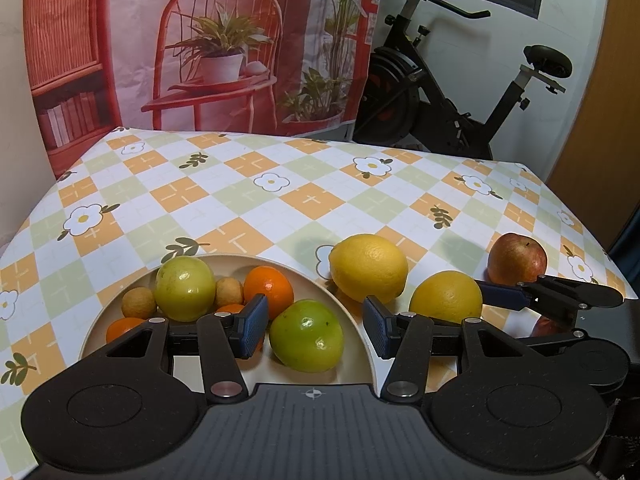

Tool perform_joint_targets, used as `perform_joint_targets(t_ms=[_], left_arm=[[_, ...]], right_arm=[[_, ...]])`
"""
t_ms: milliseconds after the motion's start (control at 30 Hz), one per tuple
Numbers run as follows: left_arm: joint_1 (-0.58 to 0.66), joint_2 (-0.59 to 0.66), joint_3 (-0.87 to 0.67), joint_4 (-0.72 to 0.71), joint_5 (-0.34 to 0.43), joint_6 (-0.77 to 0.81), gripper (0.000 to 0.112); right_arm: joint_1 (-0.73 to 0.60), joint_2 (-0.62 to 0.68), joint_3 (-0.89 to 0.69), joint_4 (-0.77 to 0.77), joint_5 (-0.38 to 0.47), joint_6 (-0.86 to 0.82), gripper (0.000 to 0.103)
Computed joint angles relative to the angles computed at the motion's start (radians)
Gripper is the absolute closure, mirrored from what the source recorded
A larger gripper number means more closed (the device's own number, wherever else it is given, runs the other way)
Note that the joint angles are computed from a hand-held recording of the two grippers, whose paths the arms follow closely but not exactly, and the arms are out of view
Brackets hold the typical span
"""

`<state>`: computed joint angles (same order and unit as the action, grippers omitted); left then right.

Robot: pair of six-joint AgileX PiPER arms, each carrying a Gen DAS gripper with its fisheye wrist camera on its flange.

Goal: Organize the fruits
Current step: 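Move the left gripper to the round lemon and close on it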

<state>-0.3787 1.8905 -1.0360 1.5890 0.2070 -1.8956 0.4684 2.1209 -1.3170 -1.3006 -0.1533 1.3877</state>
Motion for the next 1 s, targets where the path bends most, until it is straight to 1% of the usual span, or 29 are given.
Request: perform_joint_targets(t_ms=[133, 267, 367, 433, 567, 833, 867, 1000], left_arm=[[-0.003, 0.002, -0.002, -0.006, 0.003, 0.004, 0.057], [-0.002, 0.001, -0.002, -0.005, 0.001, 0.004, 0.057], [-0.004, 0.001, -0.006, -0.024, -0.001, 0.024, 0.057], [-0.005, 0.002, -0.009, -0.03, -0.002, 0.031, 0.057], [-0.007, 0.003, -0.011, -0.039, -0.003, 0.042, 0.057], [-0.006, 0.004, -0.011, -0.035, -0.004, 0.039, 0.057], [-0.006, 0.007, -0.017, -0.049, -0.005, 0.057, 0.057], [0.002, 0.042, -0.073, -0.099, -0.005, 0.15, 0.057]], right_arm=[[-0.001, -0.004, 0.002, -0.017, -0.001, 0.019, 0.043], [-0.001, -0.006, 0.003, -0.075, -0.004, 0.074, 0.043], [0.007, 0.0, 0.001, -0.09, 0.0, 0.09, 0.042], [0.01, -0.004, 0.01, -0.028, 0.001, 0.027, 0.042], [0.011, -0.005, 0.015, 0.002, 0.001, -0.002, 0.042], [0.009, -0.007, 0.017, -0.003, -0.001, 0.002, 0.042], [0.01, -0.008, 0.018, 0.004, 0.002, -0.006, 0.043], [0.01, -0.019, 0.041, 0.179, 0.009, -0.181, 0.043]])
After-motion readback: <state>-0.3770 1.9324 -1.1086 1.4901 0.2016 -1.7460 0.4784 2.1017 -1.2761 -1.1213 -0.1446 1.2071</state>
